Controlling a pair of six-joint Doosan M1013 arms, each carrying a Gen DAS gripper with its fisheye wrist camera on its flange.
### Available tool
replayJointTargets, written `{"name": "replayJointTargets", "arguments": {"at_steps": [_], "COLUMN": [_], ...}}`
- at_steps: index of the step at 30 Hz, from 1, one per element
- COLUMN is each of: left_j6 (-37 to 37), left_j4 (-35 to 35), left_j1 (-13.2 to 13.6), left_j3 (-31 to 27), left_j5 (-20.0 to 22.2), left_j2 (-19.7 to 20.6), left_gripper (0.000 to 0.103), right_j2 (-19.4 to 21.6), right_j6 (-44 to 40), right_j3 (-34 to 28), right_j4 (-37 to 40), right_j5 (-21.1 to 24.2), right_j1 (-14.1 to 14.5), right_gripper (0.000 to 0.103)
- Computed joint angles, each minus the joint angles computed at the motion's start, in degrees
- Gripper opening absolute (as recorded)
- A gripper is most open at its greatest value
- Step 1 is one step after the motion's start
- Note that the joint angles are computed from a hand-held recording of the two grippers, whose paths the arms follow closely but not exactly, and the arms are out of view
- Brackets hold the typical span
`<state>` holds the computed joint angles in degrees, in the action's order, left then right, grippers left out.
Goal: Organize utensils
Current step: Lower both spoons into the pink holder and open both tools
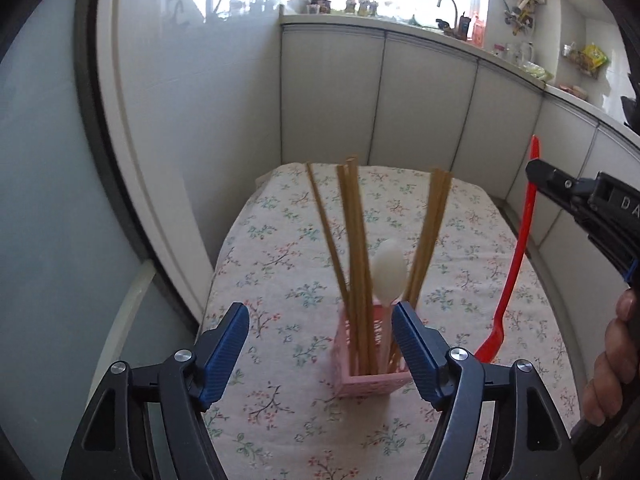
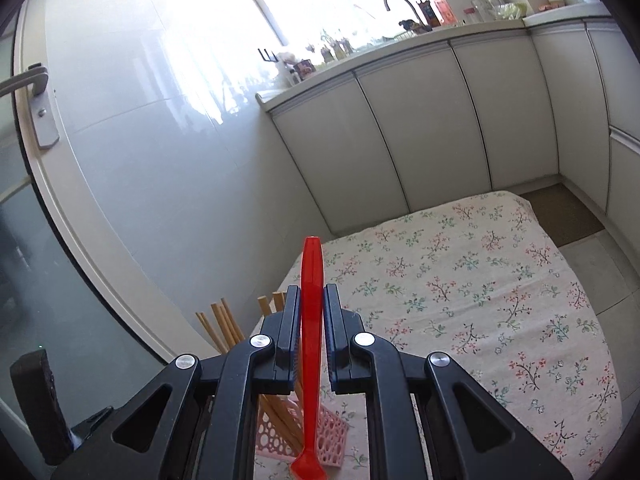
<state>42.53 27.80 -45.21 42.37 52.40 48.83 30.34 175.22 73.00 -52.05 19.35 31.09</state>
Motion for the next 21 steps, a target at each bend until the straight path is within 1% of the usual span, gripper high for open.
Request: {"name": "replayJointTargets", "arguments": {"at_steps": [2,5,9,13,15,17,18,20,21], "left_j6": [0.4,0.1,-0.3,1.5,2.0,2.4,2.5,2.4,2.5], "left_j4": [-2.4,-3.3,-6.9,-8.2,-8.4,-8.9,-8.9,-8.6,-8.6], "left_j1": [0.6,1.3,2.5,2.7,2.7,2.8,2.7,2.5,2.4], "left_j3": [-1.1,-2.1,-0.7,-1.3,-1.6,-1.6,-1.5,-1.5,-1.1], "left_j5": [3.5,7.9,8.2,9.7,10.3,10.0,9.8,9.7,9.3], "left_j2": [0.6,1.3,0.9,1.3,1.4,1.3,1.2,1.0,0.7], "left_gripper": [0.075,0.075,0.075,0.075,0.075,0.076,0.076,0.076,0.078], "right_j2": [1.4,3.7,6.7,8.9,9.5,9.3,9.0,8.0,7.2], "right_j6": [2.7,5.8,5.3,3.8,2.7,2.0,1.0,-0.7,-0.5], "right_j3": [-2.1,-5.1,-8.8,-11.1,-11.5,-11.1,-10.7,-9.5,-8.6], "right_j4": [-3.9,-8.5,-10.8,-12.1,-11.3,-9.7,-8.0,-4.8,-4.2], "right_j5": [2.2,5.6,10.2,14.1,14.6,13.5,12.4,10.0,9.3], "right_j1": [0.9,2.3,3.8,4.8,5.0,4.9,4.7,4.2,4.0], "right_gripper": [0.012,0.012,0.012,0.012,0.013,0.013,0.016,0.03,0.041]}}
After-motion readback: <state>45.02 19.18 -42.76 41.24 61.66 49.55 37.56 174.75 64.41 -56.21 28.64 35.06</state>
